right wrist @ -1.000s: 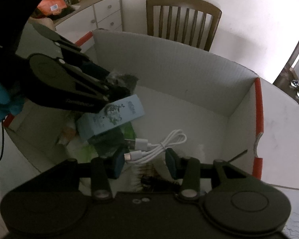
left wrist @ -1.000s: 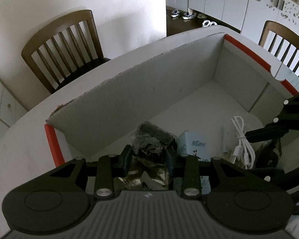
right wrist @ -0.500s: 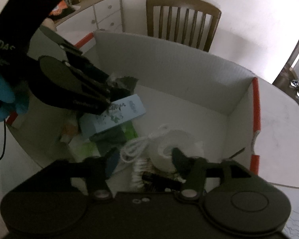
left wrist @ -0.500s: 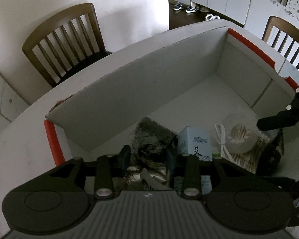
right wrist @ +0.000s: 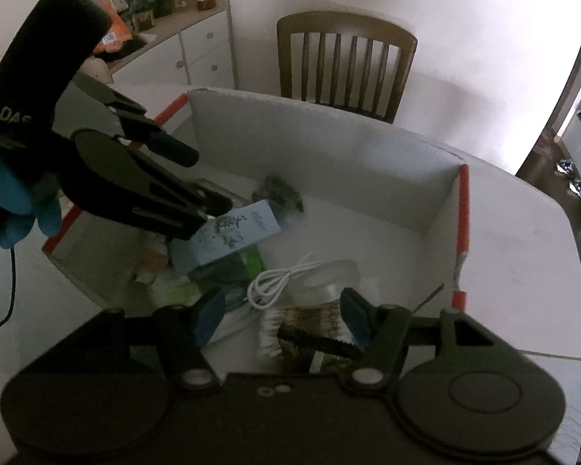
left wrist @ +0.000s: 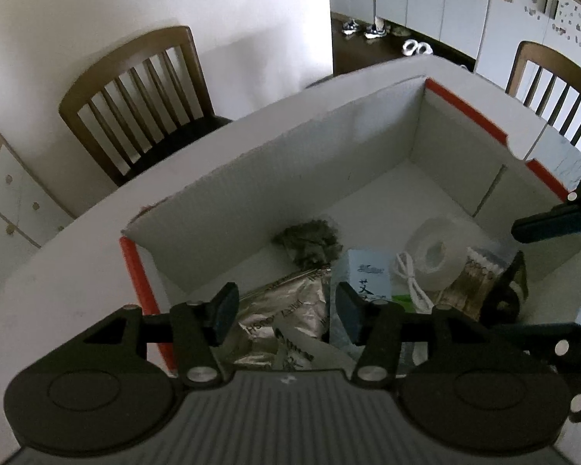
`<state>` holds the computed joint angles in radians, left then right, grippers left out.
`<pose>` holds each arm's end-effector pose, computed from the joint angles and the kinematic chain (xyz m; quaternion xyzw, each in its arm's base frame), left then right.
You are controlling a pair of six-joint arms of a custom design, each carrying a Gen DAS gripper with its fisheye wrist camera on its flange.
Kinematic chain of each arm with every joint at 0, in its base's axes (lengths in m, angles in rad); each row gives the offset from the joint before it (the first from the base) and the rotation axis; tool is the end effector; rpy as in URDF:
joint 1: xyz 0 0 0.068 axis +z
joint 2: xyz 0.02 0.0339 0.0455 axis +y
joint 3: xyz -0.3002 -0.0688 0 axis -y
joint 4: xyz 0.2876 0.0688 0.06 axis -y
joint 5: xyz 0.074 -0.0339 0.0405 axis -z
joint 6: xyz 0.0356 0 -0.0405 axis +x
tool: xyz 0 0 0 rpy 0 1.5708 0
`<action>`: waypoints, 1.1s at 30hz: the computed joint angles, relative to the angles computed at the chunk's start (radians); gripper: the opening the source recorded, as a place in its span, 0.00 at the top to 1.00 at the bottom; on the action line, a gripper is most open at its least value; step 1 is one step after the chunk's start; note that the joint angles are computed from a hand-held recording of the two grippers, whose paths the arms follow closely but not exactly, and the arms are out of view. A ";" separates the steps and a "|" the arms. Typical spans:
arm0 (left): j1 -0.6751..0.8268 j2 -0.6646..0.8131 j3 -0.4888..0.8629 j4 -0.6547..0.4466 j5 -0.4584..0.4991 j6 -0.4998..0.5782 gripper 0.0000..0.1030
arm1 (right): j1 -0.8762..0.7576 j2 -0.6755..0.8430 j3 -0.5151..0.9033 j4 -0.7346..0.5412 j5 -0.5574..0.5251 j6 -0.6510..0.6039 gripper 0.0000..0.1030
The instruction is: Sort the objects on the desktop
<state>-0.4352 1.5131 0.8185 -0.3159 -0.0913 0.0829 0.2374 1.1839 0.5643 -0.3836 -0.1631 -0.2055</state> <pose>0.2917 -0.1321 0.1825 0.2337 0.9312 -0.0052 0.2796 0.2264 0.0607 0.1813 -0.2324 0.9284 0.0826 0.2778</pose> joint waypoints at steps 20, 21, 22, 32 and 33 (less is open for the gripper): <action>-0.209 -0.420 -0.120 -0.160 -0.202 -0.228 0.48 | -0.122 -0.351 -0.014 -0.237 -0.121 -0.075 0.36; -0.225 -0.437 -0.126 -0.170 -0.215 -0.244 0.48 | -0.127 -0.371 -0.015 -0.250 -0.129 -0.077 0.36; -0.241 -0.451 -0.128 -0.182 -0.227 -0.261 0.47 | -0.131 -0.387 -0.015 -0.262 -0.134 -0.079 0.36; -0.416 -0.593 -0.164 -0.265 -0.372 -0.412 0.27 | -0.218 -0.560 -0.015 -0.382 -0.223 -0.145 0.24; -0.433 -0.608 -0.171 -0.268 -0.382 -0.431 0.19 | -0.237 -0.578 -0.017 -0.394 -0.240 -0.158 0.24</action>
